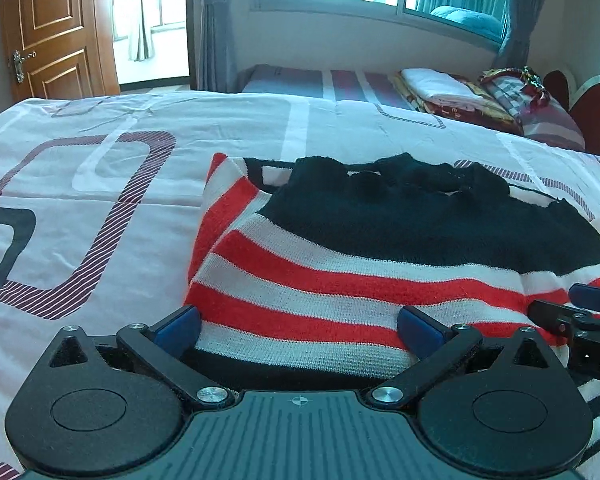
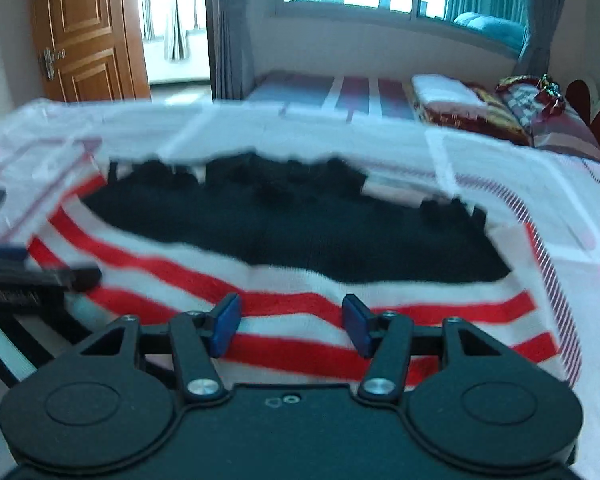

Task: Fold small clothes
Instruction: 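Move both open grippers back to the striped folded edge of the sweater, then roll the left gripper and grasp the striped folded edge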

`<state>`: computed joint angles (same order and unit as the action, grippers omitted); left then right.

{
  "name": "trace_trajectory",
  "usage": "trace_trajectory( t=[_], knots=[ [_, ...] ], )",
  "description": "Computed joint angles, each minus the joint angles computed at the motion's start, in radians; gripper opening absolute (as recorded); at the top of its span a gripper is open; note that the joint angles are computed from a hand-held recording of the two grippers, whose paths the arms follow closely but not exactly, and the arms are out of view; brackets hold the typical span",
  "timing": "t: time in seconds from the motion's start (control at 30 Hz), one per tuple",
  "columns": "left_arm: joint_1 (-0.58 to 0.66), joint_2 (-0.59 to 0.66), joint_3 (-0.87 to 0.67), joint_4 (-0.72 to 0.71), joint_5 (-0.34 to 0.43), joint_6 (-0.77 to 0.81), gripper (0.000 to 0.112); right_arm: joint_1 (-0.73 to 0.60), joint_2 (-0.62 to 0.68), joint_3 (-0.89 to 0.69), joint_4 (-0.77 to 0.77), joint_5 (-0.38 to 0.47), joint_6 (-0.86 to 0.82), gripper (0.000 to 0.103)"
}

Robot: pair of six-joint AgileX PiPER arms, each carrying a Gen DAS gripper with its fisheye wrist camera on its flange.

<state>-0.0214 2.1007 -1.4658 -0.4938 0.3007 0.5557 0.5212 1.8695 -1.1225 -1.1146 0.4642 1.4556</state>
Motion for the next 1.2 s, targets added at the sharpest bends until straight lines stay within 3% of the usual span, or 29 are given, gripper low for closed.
trace_trajectory(
  t=[0.33, 0.5, 0.77, 1.0, 1.2],
  knots=[
    [0.021, -0.039, -0.001, 0.028, 0.074, -0.036, 0.103, -0.009, -0.068, 0.056, -0.044, -0.046, 0.115, 0.059],
    [0.081, -0.144, 0.140, -0.178, 0.098, 0.168, 0.103, 0.013, -0.075, 0.067, -0.032, -0.020, 0.099, 0.062],
    [0.203, -0.243, 0.277, -0.360, 0.230, 0.263, 0.103, 0.047, -0.125, 0.116, -0.100, -0.011, 0.207, 0.062],
    [0.252, -0.184, 0.313, -0.487, 0.281, 0.271, 0.103, 0.097, -0.131, 0.135, -0.126, 0.032, 0.237, 0.062],
    [0.273, -0.098, 0.293, -0.826, 0.287, 0.438, 0.103, 0.084, -0.133, 0.133, -0.131, 0.024, 0.244, 0.062]
  ],
)
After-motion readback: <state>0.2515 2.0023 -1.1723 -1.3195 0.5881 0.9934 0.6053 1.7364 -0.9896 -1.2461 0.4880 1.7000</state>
